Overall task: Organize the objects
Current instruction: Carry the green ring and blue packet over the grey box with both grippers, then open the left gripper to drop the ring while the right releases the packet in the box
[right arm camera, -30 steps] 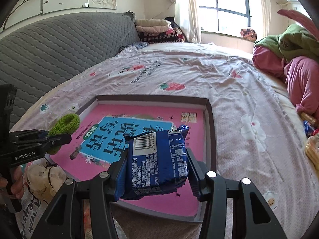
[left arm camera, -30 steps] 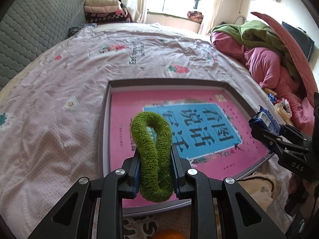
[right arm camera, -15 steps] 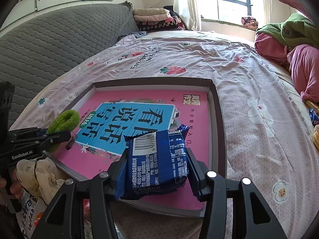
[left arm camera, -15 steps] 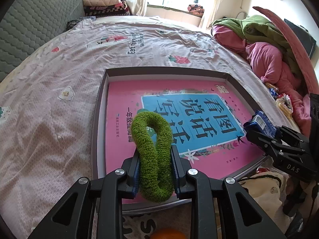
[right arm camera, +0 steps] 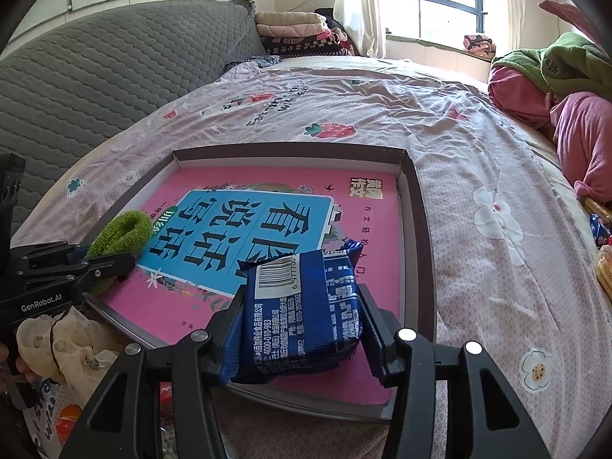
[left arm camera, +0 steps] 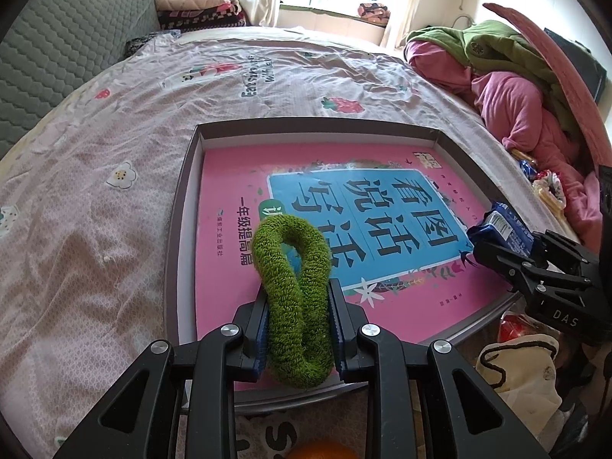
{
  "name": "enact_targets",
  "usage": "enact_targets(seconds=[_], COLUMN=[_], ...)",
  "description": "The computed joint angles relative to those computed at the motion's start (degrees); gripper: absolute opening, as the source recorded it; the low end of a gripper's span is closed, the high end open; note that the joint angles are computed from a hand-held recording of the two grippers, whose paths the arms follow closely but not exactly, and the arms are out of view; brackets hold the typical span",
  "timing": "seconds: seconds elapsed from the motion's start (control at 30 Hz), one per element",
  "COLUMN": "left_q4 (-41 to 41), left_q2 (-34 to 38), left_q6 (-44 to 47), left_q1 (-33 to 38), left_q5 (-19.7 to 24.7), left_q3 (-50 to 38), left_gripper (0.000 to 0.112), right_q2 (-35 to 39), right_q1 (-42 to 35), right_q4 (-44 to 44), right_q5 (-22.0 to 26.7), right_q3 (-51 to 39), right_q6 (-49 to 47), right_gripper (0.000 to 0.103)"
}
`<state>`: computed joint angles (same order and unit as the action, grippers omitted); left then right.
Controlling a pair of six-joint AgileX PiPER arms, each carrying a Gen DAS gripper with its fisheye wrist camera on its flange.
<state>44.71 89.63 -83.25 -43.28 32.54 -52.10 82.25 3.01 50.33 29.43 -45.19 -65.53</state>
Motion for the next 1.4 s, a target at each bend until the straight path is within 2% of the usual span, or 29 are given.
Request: enact_targets(seconds=[0.43, 0.67, 0.87, 1.1, 1.2, 1.4], left_q4=[-1.3, -1.3, -0.3, 0.3, -0.1, 0.3], left_q2=[-0.7, -1.2, -1.7, -2.9, -3.1, -3.0], left_q6=[0.6, 0.7, -0.4, -1.3, -1.0, -1.3], left_q1=[0.5, 0.6, 0.5, 1.1, 1.4, 1.3], left_q5=[-0.8, -1.5, -1.0, -1.2, -1.3, -0.8], left_q3=[0.4, 0.7, 0.9, 1.3, 1.3, 1.1], left_gripper=[0.031, 0.034, 0.036, 0.043, 0.050, 0.057], right_q2=[-0.2, -1.0, -1.7, -2.9, -3.3, -3.6], right_q1=[1.6, 1.3, 0.0, -0.6, -1.0, -1.1], right_q4=[-3.7, -2.0, 0.1, 1.8, 2.6, 2.8], right_q5=[-2.9, -3.7, -3.0, -2.7, -2.3, -2.1], right_q3=[0.3, 1.0, 1.2, 1.5, 1.7, 1.9], right_q6=[3.3, 1.1, -0.9, -2.3, -3.0, -3.4], right_gripper=[0.055, 0.060, 0.060, 0.060, 0.060, 0.060])
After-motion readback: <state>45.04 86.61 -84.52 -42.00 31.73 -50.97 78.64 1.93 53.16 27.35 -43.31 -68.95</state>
